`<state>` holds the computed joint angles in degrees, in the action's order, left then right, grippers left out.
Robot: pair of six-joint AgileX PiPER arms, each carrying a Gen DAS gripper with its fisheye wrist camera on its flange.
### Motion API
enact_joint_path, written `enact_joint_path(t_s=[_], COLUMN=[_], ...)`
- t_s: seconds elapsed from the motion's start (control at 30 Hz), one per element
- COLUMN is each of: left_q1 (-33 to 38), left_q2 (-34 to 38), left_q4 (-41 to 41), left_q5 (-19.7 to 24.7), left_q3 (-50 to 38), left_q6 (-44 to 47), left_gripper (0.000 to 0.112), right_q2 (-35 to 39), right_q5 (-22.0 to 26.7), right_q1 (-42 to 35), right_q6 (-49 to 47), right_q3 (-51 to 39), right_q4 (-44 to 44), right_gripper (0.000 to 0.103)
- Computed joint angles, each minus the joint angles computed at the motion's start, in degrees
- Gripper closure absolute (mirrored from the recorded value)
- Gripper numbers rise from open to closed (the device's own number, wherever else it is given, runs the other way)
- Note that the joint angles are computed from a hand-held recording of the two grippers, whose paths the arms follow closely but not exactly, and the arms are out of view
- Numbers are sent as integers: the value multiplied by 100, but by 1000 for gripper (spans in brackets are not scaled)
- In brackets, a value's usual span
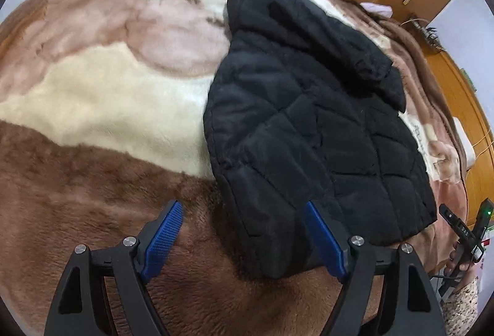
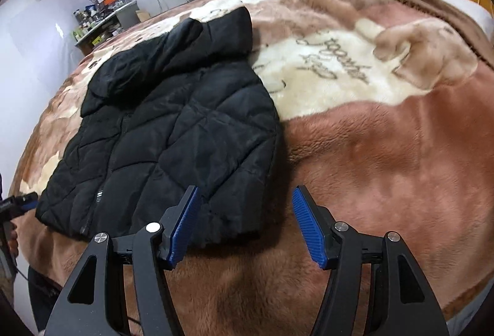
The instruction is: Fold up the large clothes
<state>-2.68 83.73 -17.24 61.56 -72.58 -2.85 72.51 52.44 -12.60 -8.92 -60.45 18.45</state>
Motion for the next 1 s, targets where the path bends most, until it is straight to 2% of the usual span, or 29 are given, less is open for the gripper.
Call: enact_joint_path(t_s=[0.17, 0.3, 0.43, 0.47, 0.53, 0.57, 0.6, 0.73, 0.87, 1.0], left_q1=[-117, -317, -369, -427, -534, -591, -764, -990, -1022, -760], left_q2=[182, 332, 370, 381, 311, 283, 253, 97, -150, -516], left_q4=[-10, 94, 10, 99, 61, 92, 351, 652, 657, 382], left_q5=[-286, -320, -429, -426, -522, -513, -486, -377, -192, 88], left_q3=[175, 196, 353, 363, 457, 464, 414, 214, 24, -63], left_q6=[-249, -300, -404, -502, -372, -364, -525, -708, -655, -397], left_gripper=[32, 32, 32, 34, 58, 62, 65, 84, 87, 88], right_q2=[328, 353, 516, 516, 447, 397, 342, 158, -157, -470], right_q5=[-156, -218, -110, -125, -177, -203, -207, -19, 140, 475], right_q1=[110, 245, 417, 422, 434, 486, 532, 420, 454, 566], right_q6=[-9, -93, 2, 32, 91, 218, 330, 152, 155, 90], right_q3=[12, 87, 90, 118, 208, 230, 236, 148, 1, -214], right_q4=[-39, -46, -105, -82, -13, -114, -215, -11, 22, -18], right_gripper=[40, 40, 40, 40, 54, 59, 71, 84, 87, 87])
